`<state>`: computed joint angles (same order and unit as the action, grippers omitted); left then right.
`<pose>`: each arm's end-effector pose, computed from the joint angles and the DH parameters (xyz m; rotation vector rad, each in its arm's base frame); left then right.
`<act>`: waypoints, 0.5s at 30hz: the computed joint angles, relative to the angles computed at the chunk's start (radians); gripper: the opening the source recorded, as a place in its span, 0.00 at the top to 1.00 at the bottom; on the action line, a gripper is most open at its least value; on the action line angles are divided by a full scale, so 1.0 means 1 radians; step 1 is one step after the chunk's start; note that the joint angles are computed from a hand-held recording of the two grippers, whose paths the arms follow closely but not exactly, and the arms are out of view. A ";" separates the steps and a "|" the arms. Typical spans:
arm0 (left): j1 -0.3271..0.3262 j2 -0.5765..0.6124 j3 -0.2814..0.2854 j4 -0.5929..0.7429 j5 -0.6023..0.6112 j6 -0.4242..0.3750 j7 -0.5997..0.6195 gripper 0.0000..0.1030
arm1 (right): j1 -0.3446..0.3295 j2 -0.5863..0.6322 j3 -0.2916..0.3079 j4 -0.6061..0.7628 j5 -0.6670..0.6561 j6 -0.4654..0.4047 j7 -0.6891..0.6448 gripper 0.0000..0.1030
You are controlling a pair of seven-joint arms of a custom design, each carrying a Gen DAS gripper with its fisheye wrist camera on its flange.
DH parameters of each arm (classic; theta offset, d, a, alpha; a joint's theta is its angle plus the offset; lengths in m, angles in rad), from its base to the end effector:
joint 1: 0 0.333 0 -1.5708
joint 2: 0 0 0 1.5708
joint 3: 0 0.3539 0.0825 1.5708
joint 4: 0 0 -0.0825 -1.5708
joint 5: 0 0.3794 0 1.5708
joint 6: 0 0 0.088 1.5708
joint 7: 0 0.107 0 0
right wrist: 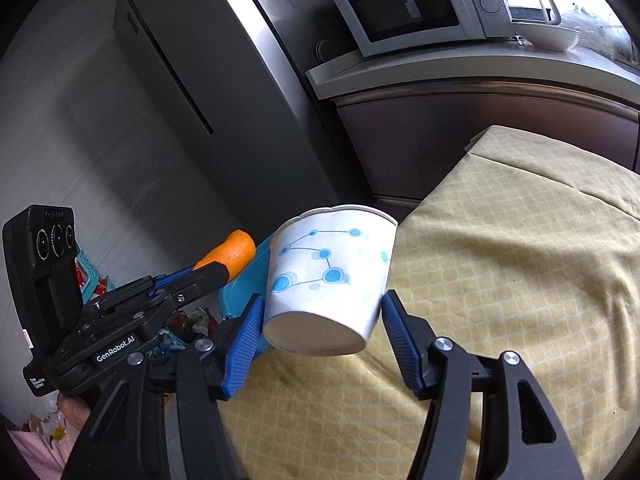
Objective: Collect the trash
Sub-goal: 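Carry the orange peel and white paper cup over the teal bin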
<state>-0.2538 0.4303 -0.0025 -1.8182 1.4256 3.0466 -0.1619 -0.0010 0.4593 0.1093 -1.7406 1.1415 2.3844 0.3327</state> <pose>0.6253 -0.2429 0.3834 -1.8302 1.6617 -0.9627 0.6916 0.0740 0.3746 -1.9447 1.1294 0.0564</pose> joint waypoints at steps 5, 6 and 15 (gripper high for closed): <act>0.008 0.006 0.005 -0.003 -0.024 0.006 0.012 0.84 | 0.018 0.015 0.002 0.024 -0.035 0.001 0.019 0.43; 0.007 0.007 0.007 -0.003 -0.027 0.004 0.014 0.84 | 0.021 0.017 0.003 0.027 -0.039 0.003 0.022 0.43; 0.008 0.019 0.018 0.001 -0.065 0.000 0.031 0.84 | 0.039 0.035 0.009 0.056 -0.090 0.013 0.051 0.43</act>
<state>-0.2455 0.4494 0.0156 -1.8174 1.3608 3.0468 -0.1310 0.0376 0.4941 0.1178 -1.6851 1.0519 2.3977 0.3832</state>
